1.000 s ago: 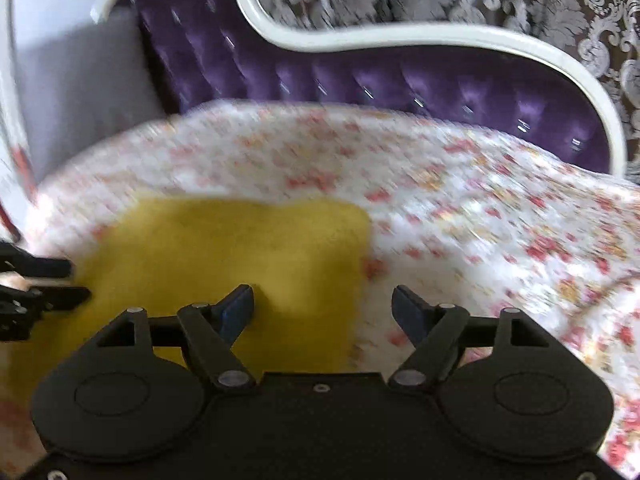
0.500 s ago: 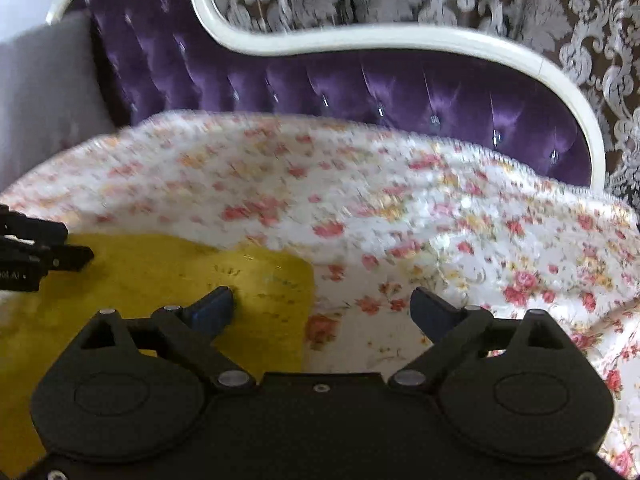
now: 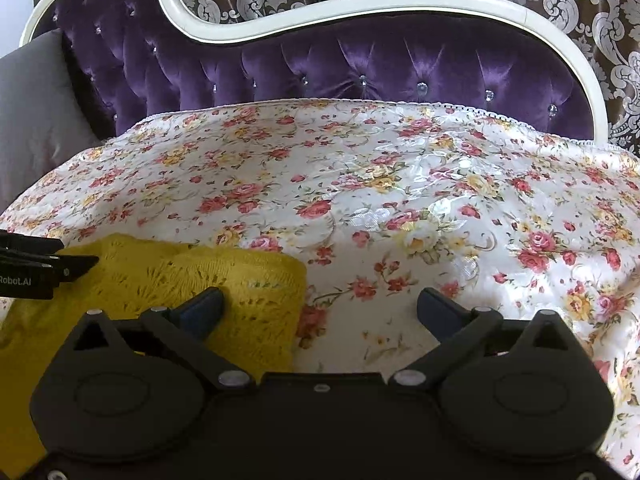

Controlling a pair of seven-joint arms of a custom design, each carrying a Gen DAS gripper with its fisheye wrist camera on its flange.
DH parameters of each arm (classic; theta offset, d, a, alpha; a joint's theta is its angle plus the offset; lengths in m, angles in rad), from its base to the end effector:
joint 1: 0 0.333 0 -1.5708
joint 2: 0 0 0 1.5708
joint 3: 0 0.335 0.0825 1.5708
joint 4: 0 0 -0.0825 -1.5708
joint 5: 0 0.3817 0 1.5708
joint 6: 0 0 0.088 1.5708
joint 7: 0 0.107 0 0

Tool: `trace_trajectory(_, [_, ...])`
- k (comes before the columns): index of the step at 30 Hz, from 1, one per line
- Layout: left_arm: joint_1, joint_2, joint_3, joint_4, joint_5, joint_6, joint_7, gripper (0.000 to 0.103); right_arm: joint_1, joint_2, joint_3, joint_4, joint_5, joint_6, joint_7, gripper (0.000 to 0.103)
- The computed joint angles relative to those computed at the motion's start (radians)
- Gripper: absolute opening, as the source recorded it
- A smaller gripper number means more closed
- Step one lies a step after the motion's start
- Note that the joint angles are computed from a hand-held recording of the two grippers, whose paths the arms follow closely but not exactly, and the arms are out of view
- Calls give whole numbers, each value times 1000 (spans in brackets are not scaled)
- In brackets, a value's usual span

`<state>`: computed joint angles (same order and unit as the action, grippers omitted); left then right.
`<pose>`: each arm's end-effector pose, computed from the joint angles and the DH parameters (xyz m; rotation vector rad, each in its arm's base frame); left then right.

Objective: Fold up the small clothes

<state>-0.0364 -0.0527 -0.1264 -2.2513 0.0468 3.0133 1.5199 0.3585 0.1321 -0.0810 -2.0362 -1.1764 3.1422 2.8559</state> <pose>0.5522 -0.0952 0.5047 -1.6139 1.8922 -0.8090 0.5496 0.2431 0.4749 -1.7246 1.4458 -0.6743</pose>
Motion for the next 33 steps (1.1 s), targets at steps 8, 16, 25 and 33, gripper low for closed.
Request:
trace_trajectory(8, [62,-69,-48,-8,272,-56,-257,71,-15,-81,11,-18,-233,-40,257,102])
trace_trajectory(16, [197,-280,-206,-62,721,-226,-700,71,-115,-263,101,-125,-401,29,426,102])
trace_trajectory(25, [5,-495,-105,-213,527,-362,-519,71,-114,-496,210,-346,-79,-106,161,102])
trace_trajectory(33, [-94,-665,-48,-363,230,-363,-390,71,-85,-647,255,-491,200,-206,45,102])
